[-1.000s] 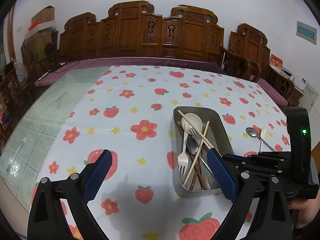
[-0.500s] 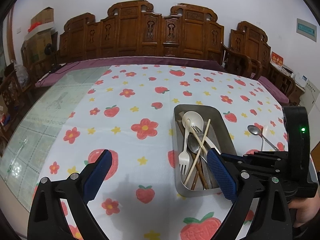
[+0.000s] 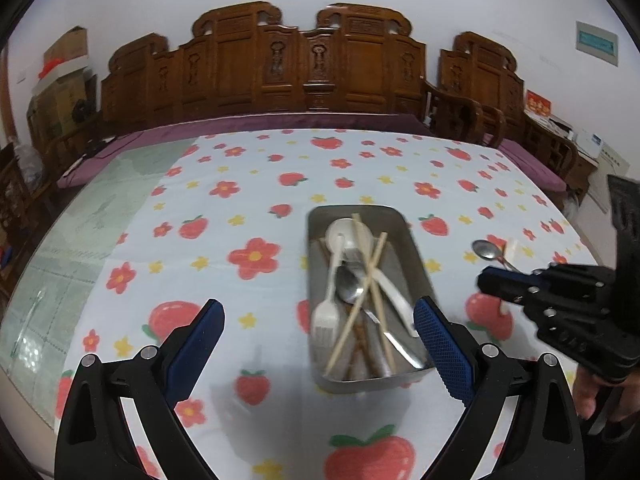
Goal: Organize utensils
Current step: 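Move the open right tool to the steel spoon on the cloth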
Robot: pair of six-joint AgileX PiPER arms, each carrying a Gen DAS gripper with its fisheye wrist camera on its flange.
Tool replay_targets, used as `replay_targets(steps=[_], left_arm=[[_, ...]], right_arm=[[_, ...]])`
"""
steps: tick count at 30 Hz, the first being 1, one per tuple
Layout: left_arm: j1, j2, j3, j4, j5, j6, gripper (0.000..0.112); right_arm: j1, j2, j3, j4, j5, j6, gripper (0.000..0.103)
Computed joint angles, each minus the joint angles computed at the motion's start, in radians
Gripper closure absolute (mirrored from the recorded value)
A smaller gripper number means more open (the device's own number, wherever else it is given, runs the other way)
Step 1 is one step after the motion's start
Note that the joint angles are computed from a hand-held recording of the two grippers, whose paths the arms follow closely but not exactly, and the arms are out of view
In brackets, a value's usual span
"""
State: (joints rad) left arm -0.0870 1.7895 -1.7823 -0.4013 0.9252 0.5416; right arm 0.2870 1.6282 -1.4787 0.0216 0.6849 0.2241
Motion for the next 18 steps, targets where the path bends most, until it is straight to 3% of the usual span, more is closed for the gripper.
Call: replay_targets(steps=[2, 4, 10, 18], left_arm=[[-0.029, -0.012, 0.018, 0.006, -0.012, -0.002, 0.020], [-0.060, -0.023, 0.035, 0.010, -0.025, -0.004, 0.020], [-0.165, -0.034, 0.062, 0.043, -0.060, -0.039, 0.020], [-0.286, -0.016, 0.075, 0.121, -0.094, -0.107, 0.020]], right_arm=[[-0.022, -0.059, 0.069, -0.023, -0.015, -0.010, 0.090], [-0.053, -0.125, 0.147, -0.040, -0.032, -0.026, 0.077], [-0.208, -0.271, 0.333, 0.006, -0.070, -0.141, 0.075], [-0.441, -0.275, 0.424, 0.241, -0.089, -0.432, 0.075]])
